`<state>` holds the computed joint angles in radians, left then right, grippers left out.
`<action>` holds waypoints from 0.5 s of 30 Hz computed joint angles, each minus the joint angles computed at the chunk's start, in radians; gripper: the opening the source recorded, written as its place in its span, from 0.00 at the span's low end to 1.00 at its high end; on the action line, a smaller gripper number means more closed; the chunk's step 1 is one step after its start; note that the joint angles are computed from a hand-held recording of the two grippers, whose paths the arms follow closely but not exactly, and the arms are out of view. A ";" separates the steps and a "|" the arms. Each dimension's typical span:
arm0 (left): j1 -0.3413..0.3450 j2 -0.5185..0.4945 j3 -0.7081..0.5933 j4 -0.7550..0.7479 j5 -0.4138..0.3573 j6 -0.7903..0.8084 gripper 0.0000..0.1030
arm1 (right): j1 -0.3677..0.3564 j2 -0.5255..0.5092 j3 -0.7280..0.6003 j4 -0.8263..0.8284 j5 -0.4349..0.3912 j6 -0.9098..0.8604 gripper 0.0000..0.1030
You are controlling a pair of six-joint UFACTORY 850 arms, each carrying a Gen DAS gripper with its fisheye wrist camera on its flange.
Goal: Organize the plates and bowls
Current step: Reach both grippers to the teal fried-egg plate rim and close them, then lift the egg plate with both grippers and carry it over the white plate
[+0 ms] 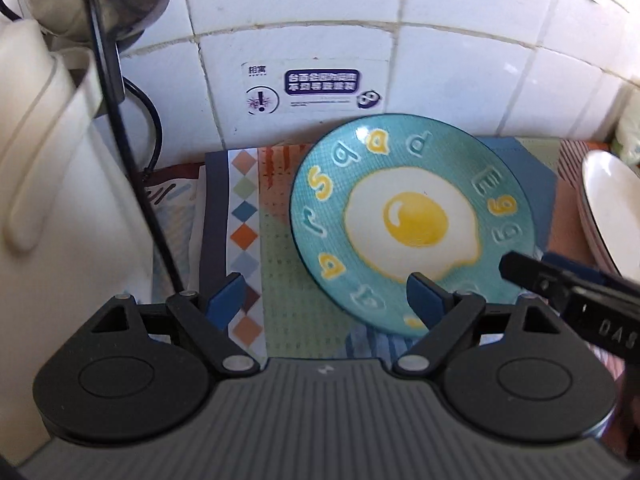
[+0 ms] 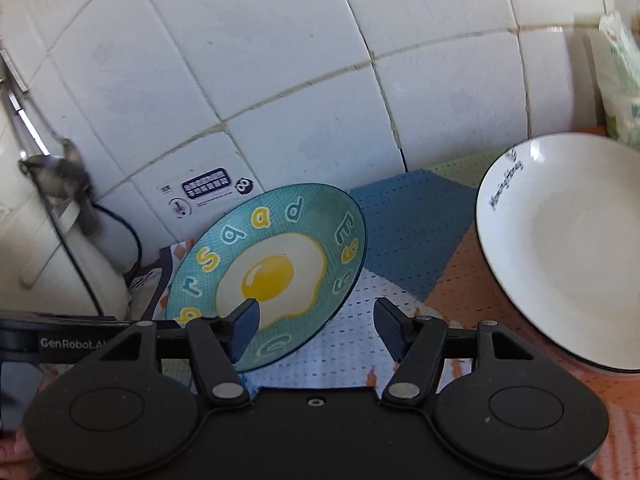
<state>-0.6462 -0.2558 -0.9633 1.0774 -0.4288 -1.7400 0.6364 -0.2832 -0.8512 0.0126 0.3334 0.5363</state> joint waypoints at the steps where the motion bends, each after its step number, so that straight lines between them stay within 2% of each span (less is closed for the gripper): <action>1: 0.011 -0.015 -0.011 -0.008 0.003 0.003 0.83 | -0.001 -0.012 -0.008 -0.004 0.004 0.012 0.66; 3: 0.032 -0.043 -0.035 -0.050 0.020 0.049 0.81 | -0.006 -0.033 -0.025 -0.023 0.005 0.045 0.65; 4: 0.042 -0.058 -0.048 -0.091 0.026 0.100 0.71 | -0.012 -0.040 -0.033 -0.044 0.001 0.075 0.63; 6: 0.060 -0.080 -0.072 -0.224 0.048 0.285 0.61 | -0.023 -0.049 -0.043 -0.102 0.000 0.139 0.36; 8: 0.064 -0.085 -0.075 -0.274 0.056 0.349 0.56 | -0.034 -0.050 -0.042 -0.122 0.004 0.166 0.28; 10: 0.064 -0.079 -0.065 -0.254 0.080 0.329 0.49 | -0.046 -0.050 -0.040 -0.172 0.000 0.209 0.19; 12: 0.066 -0.078 -0.061 -0.248 0.106 0.335 0.41 | -0.059 -0.049 -0.039 -0.257 0.004 0.286 0.15; 15: 0.071 -0.091 -0.080 -0.309 0.099 0.397 0.40 | -0.060 -0.057 -0.053 -0.275 -0.014 0.291 0.15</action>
<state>-0.5755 -0.3464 -1.0436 0.7685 -0.3301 -1.3426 0.5762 -0.3400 -0.9040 -0.2624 0.3198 0.8271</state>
